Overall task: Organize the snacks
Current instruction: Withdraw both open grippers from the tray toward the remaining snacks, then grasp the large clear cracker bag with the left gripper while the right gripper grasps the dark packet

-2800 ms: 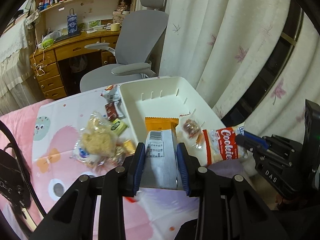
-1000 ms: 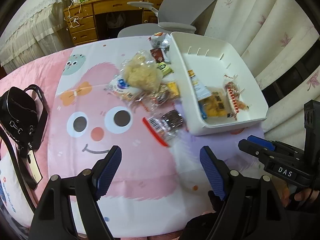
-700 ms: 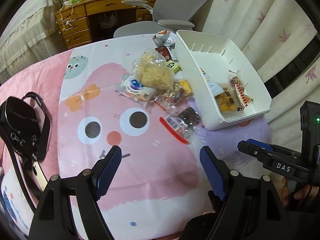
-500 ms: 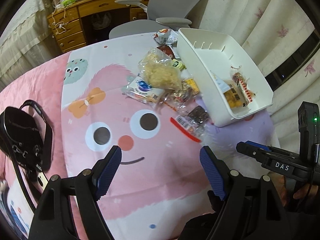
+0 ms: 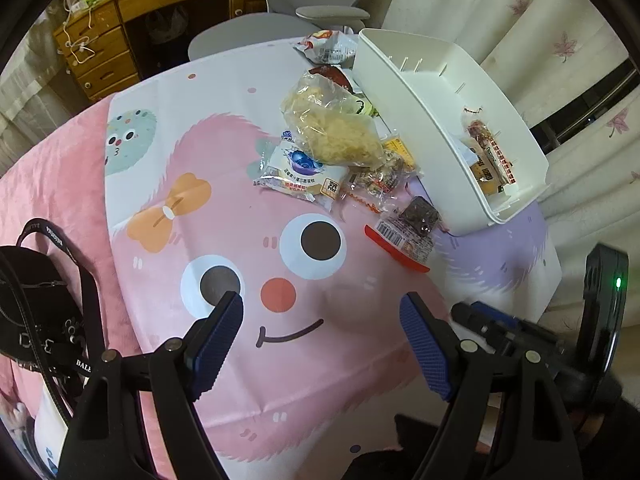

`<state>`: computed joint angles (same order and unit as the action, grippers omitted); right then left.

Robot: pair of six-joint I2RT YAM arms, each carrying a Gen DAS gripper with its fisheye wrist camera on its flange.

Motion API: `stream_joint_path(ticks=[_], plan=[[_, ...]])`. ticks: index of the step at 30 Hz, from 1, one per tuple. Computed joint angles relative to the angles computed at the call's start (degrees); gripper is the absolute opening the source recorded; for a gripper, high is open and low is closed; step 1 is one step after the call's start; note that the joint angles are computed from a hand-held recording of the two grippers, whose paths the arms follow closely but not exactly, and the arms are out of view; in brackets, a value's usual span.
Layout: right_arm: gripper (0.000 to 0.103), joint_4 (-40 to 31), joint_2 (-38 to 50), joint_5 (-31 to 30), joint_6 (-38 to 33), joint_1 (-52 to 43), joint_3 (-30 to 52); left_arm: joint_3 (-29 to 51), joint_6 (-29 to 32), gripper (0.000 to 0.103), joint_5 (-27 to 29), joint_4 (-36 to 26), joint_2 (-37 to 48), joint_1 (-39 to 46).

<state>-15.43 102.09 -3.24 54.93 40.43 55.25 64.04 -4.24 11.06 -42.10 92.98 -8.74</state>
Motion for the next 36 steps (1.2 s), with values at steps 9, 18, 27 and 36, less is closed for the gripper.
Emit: stream_joint_path(ticks=[9,18,27,36], plan=[[0.065,0.3,4.7,4.1,3.4,1.8,4.8,14.6,-0.1,0.080,1.3,-9.9,10.5,0.8],[0.066,0.2,10.0,8.1,5.4,0.2,10.6,34.0,-2.5,0.082,-1.9,-19.6,22.9,-0.5],[0.066,-0.5,16.2,13.1,7.7,-0.9,15.5,57.7,-4.5,0.084,-3.4,-28.8,40.5,-2.2],[0.066,-0.9,21.0,16.2,5.2,-0.3,20.2,82.3,-6.7,0.085,-6.0,-39.1,58.4,-3.8]])
